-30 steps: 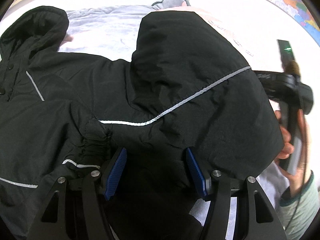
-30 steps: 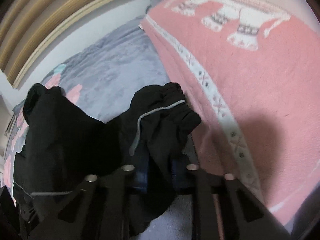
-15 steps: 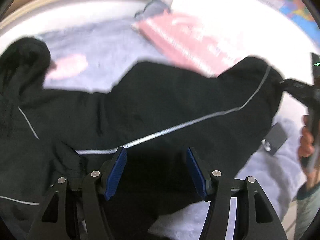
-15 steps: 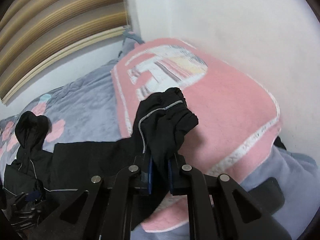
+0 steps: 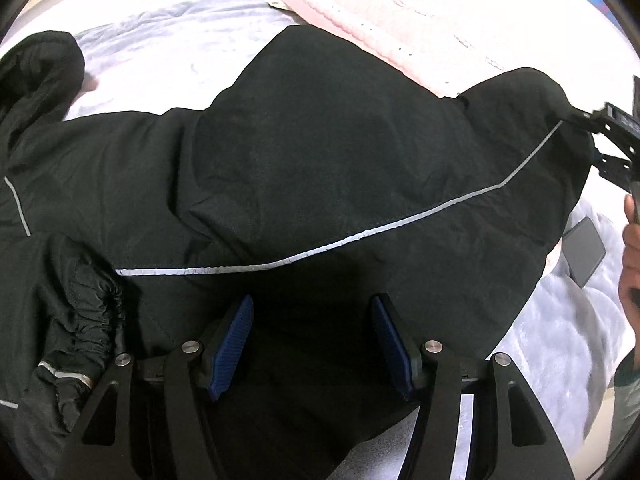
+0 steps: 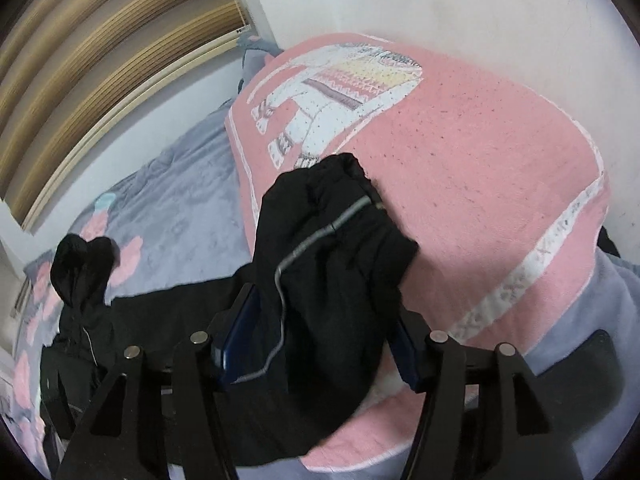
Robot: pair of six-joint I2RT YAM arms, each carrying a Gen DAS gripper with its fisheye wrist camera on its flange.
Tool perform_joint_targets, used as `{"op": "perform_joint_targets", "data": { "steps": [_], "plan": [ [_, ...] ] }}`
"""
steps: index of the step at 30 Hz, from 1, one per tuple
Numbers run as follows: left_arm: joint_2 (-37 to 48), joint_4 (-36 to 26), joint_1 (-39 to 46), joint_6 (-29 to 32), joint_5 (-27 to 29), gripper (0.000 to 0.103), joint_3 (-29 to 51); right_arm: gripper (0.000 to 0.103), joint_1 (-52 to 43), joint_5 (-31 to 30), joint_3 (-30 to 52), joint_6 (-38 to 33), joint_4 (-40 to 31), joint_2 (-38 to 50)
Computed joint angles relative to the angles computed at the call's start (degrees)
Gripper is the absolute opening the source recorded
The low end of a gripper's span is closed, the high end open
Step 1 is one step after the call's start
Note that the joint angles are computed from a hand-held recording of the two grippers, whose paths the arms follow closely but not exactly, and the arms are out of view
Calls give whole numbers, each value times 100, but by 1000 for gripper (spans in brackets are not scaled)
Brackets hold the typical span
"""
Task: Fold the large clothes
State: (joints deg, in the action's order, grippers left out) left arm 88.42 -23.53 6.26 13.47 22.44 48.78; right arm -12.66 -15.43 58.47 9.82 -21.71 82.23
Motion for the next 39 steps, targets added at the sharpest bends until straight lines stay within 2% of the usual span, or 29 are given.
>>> {"op": "perform_joint_targets", "data": {
  "steps": [1,2,3,6,9,12,13,15,19,23,26,28,32,37,39],
  "plan": [
    [-15,-10,9,3,10,63,-10,60,57,98,91,62,-28,113],
    [-109,-17,-8,-21,1,63,-86,32,146,239,130,48,-43,157],
    [-126,-20,0,-18,2,63,-91,20,193,217,132,-33,-55,140],
    [-344,-88,61,27,97,63,-153,15,214,486,-324,-41,229,-504],
    [-463,-50,-79,-75,98,63,-228,14,-100,611,-616,27,317,-934],
    [-41,-259,-143,-144,-34,63,70,14,-339,289,-553,-22,179,-700],
    [2,-330,-101,-124,32,63,143,14,-290,354,-528,-23,135,-605],
    [-58,-577,110,8,329,63,225,14,-214,352,-492,-24,111,-575],
    [-194,-1542,1048,764,1368,63,615,14,222,468,-310,123,-139,-786],
    [-587,-2400,2004,1619,1766,63,1038,14,1412,1239,57,290,-579,-956],
    [-525,-3076,2884,2417,2040,63,1584,14,2398,1839,337,497,-823,-891],
    [-534,-3179,3306,2540,2074,63,1820,14,3177,2273,557,690,-907,-713],
    [-112,-3848,4394,3197,2368,63,2578,14,4685,3016,1170,1072,-1004,-29],
    [460,-4362,5525,4011,2645,63,3343,14,5918,3461,2177,1404,-1135,1019],
    [909,-4778,5911,4372,2843,63,3810,14,6276,3578,2587,1433,-1177,1452]
  ]
}}
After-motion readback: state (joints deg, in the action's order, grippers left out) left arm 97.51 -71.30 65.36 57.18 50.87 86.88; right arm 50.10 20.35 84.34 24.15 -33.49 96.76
